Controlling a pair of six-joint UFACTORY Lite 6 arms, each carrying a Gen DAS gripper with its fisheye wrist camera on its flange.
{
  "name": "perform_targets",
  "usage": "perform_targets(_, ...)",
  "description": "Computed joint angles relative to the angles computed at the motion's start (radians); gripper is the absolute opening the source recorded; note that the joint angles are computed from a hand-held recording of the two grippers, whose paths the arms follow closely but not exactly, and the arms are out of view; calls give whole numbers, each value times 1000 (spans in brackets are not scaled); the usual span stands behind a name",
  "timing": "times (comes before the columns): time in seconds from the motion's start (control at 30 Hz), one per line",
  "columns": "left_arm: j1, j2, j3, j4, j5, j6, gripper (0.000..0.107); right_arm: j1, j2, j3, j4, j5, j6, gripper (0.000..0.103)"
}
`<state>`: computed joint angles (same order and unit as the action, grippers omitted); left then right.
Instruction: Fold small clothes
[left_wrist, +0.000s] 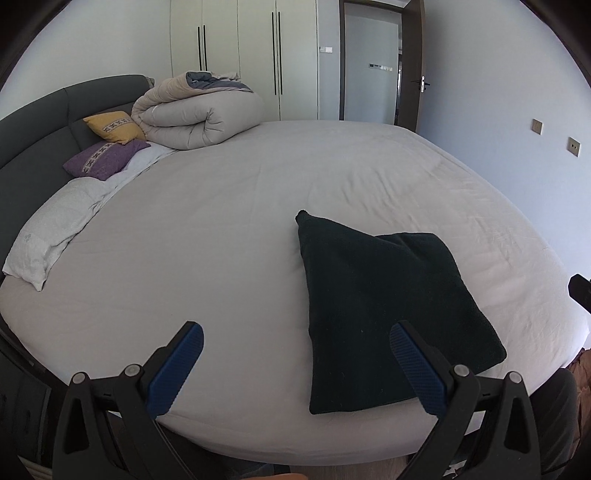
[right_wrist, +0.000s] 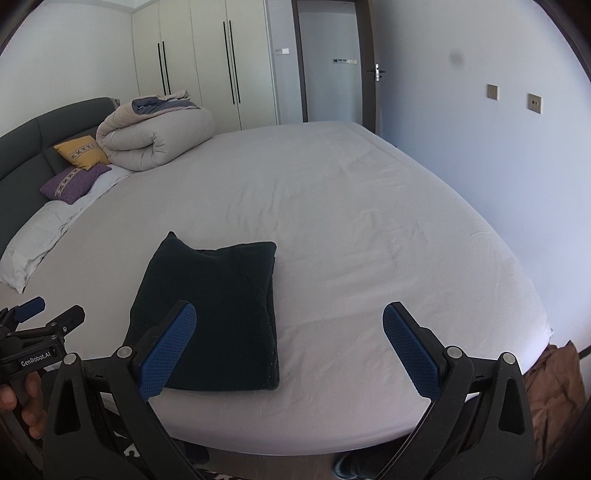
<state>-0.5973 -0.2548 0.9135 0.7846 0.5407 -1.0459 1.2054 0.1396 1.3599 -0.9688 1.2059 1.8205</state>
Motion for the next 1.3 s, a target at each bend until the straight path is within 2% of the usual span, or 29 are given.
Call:
perform_targets(0.5,6,48,-22,-47,-25,7,103,-65,102,21,28,-123,-21,103)
perform_targets(1.3,35,88,-50,-54,-66,15,103,-96,281,199,64,-155,-90,103)
